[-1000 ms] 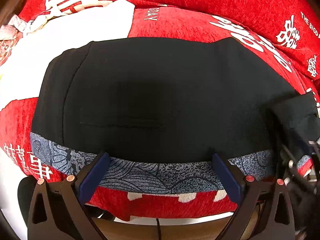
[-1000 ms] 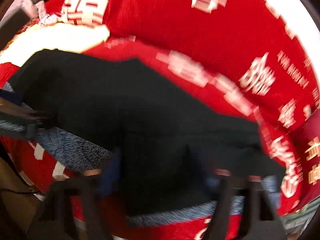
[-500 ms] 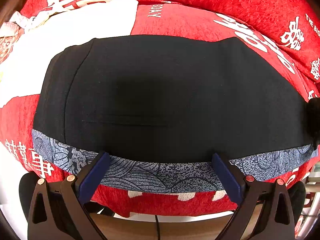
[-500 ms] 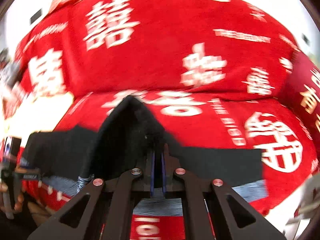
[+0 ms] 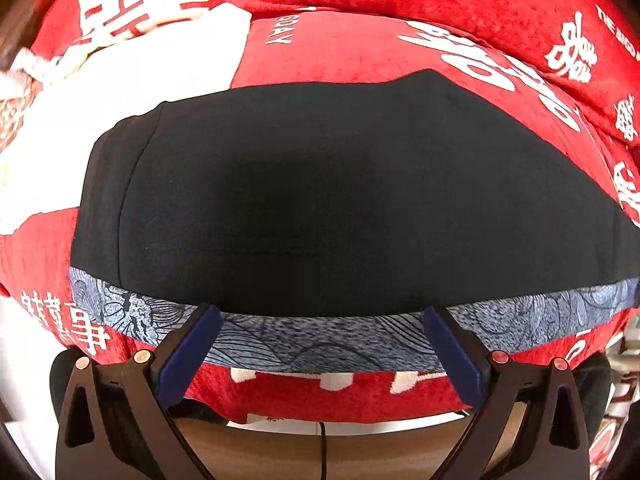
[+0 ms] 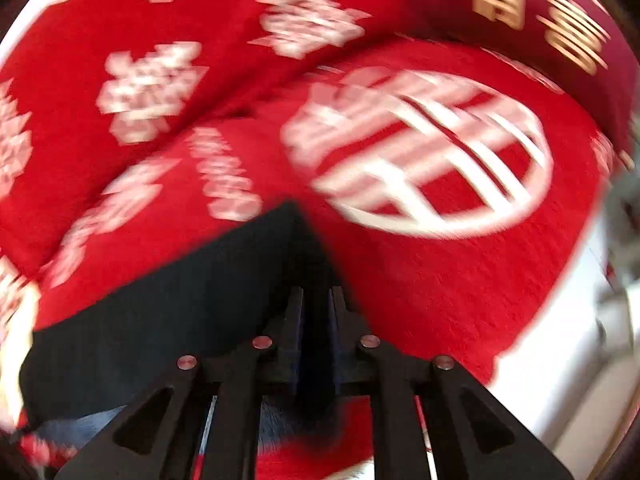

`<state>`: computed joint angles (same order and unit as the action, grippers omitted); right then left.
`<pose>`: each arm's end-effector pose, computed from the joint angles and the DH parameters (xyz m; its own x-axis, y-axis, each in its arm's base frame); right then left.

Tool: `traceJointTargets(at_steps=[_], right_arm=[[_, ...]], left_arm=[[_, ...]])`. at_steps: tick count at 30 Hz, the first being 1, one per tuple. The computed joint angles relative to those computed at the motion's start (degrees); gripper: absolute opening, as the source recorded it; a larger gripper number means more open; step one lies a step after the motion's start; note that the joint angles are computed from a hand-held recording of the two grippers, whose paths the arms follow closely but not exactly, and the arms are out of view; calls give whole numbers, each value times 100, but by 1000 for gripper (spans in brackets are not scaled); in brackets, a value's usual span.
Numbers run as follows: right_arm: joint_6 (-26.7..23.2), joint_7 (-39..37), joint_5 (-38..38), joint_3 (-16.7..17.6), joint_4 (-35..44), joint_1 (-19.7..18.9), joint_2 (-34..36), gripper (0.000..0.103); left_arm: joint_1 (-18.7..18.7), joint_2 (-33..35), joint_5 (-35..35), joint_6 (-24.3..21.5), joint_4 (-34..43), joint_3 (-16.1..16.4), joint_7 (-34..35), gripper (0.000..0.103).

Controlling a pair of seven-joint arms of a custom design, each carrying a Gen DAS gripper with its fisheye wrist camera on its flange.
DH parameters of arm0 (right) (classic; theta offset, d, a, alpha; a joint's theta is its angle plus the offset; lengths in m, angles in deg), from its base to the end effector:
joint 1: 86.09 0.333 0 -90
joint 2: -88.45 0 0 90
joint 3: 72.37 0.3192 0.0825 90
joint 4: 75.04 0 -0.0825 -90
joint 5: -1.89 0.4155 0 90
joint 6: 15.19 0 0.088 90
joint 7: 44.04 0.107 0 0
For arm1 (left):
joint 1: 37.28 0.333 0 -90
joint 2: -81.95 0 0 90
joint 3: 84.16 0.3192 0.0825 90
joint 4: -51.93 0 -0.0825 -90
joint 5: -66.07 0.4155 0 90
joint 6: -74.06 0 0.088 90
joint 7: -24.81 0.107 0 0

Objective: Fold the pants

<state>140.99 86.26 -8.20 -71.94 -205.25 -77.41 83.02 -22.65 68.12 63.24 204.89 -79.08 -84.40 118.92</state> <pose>0.5625 0.0969 0.4434 -0.3294 -0.9184 -0.2191 -0.7819 0.3954 -0.4819 0.5058 0.1285 0.4631 0.2026 -0.9789 0.0259 -0.9499 -0.2029 -0.2378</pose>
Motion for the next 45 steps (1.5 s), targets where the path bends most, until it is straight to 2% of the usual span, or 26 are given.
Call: traceJointTargets(at_steps=[1,3,5,7,8,12,15,17,18,19,21,23,25,26,27,28,29,31,32,34,35,38,39,41,43,45], right_arm=[[279,-229,536,-215,-261,188,-141,18],[840,-927,1720,-306,-776,344,-495,19],[1199,-1492,2459,-526,-1198,745,-857,32],[1491,-1943,2975,-763,-1529,1200,-1119,62],[1545,-2002,3017,-774,-1627,1292,-1188,66],[1537,-1905,2861,-660,-1698,1337,-1112,67],[1890,-1887,2987,-748,-1624,1494,-874,67],[1852,-1877,3153,-876,-1461,1582,-683,62],[1696,-1737,3160,-815,-1340,1465,-574,43],[1523,-1316,2867,-593,-1267,1149,-530,18],[1719,-1146,2752,-423,-1333,953,-629,4],[1896,-497,1867,76,-1409,370,-812,3],[1889,328,785,778,-1333,-474,-903,0],[1798,651,350,992,-1239,-764,-886,0],[1589,851,92,1029,-1105,-855,-815,0],[1258,814,235,880,-959,-745,-689,0],[1152,537,690,573,-920,-435,-615,1],[1000,-380,2077,-218,-974,390,-596,2],[1172,-612,2464,-372,-1131,595,-700,2],[1524,-491,2384,-282,-1446,592,-895,5],[1530,-513,2440,-356,-1513,716,-946,6],[1592,-1474,3780,-1168,-1566,1777,-924,23],[1608,-1513,3920,-1204,-1554,1853,-887,34],[1819,-1666,4209,-1177,-1571,1924,-837,41],[1939,-2113,4742,-1399,-1460,2261,-751,54],[1972,-1975,4607,-1133,-1366,2012,-641,54]], left_arm=[[-13,-3,23,-13,-1,-22,-9,101],[-43,7,22,-57,9,-50,-43,101],[-83,23,-3,-73,19,-75,-83,101],[-139,46,-32,-49,35,-101,-88,101],[-177,56,-48,-45,44,-118,-65,101],[-280,34,-47,-35,29,-161,29,101],[-322,4,-30,-18,-14,-179,48,101],[-320,40,-19,-64,0,-175,7,101],[-319,52,-26,-82,10,-170,-17,101],[-316,58,-36,-93,15,-161,-39,101],[-314,33,-70,-69,0,-144,-49,101],[-307,17,-92,-34,-17,-135,-63,101],[-314,50,-129,-40,-1,-134,-70,101],[-316,52,-123,-41,-11,-135,-52,101],[-319,63,-75,-27,-16,-158,-70,101],[-322,69,-27,-11,-22,-176,-86,101],[-338,43,-9,16,-51,-188,-71,101],[-365,-7,-43,44,-93,-177,11,101],[-368,-31,-47,68,-116,-175,34,101],[-361,-26,-53,78,-128,-176,10,101],[-357,-2,-50,61,-118,-182,-26,101],[-361,59,36,64,-96,-224,-140,101],[-377,69,50,72,-91,-232,-130,101],[-407,49,31,91,-104,-222,-60,101],[-415,40,-5,111,-119,-207,-33,101],[-406,59,-26,101,-111,-201,-67,101]])
